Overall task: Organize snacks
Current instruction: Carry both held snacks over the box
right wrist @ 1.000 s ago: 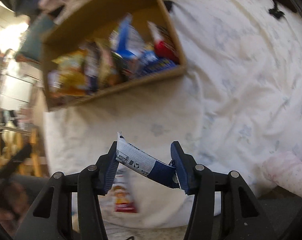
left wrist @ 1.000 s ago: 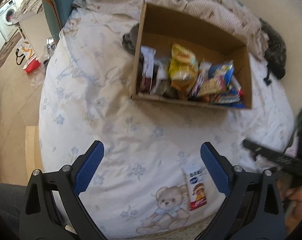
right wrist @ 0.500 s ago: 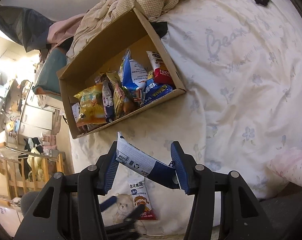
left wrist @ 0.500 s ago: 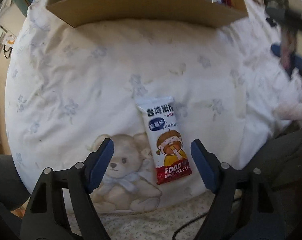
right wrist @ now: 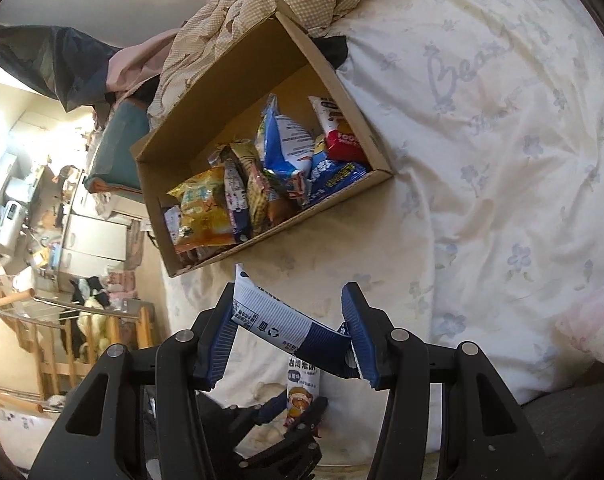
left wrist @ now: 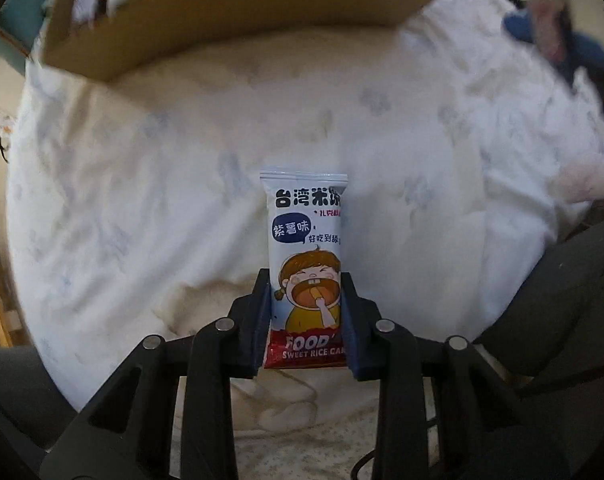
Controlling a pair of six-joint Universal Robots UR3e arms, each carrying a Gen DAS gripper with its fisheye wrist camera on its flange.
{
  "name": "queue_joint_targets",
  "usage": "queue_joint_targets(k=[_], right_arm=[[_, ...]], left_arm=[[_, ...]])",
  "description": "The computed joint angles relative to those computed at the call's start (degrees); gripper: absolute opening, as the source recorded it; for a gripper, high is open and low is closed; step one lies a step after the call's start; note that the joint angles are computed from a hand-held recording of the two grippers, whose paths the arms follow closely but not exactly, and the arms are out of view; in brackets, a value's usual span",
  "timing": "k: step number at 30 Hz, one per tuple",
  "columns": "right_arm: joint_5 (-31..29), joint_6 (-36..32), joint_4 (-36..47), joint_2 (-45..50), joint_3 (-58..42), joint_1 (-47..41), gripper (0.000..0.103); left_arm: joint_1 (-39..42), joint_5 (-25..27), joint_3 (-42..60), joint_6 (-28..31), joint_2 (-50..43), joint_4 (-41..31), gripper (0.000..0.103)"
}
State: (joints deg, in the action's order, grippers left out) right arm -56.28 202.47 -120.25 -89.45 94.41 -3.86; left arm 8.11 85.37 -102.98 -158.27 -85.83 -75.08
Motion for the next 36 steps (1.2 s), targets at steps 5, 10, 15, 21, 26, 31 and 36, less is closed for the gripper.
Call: queue_joint_targets(k=[5, 10, 15, 21, 26, 31, 36], right_arm=[[0.9, 1.1, -1.8, 0.0, 0.3, -0.1, 0.054], [1.8, 2.3, -4.2, -0.6, 1.0, -0.8, 0.054], [2.4, 4.4, -8.2, 0.2, 0.0, -2.1, 0.054], [2.1, 5.0, -10.3, 5.0, -5.5, -2.2, 0.054], [0.1, 3.4, -8.4, 12.4, -15.0, -0.2, 0.054], [-0.4, 3.2, -5.5, 20.5, -24.2, 1.1, 0.055], [-0.4, 6.3, -5.8, 25.1, -27.8, 0.8, 0.056]], left_arm=[[3.8, -1.7, 8.6, 1.6, -1.6, -3.5, 0.027], [7.6, -3.1, 17.2, 3.0, -4.2, -4.4, 0.027], [10.1, -4.7, 28.3, 2.0, -10.5, -5.3, 0.027], [11.4, -6.2, 39.5, 0.2, -17.1, -6.3, 0.027], [9.2, -6.5, 49.7, -2.5, -23.6, -8.3, 0.027], [5.0, -5.7, 59.6, -4.8, -30.6, -10.0, 0.027], [1.4, -3.4, 64.0, -6.9, -35.6, -9.3, 0.028]])
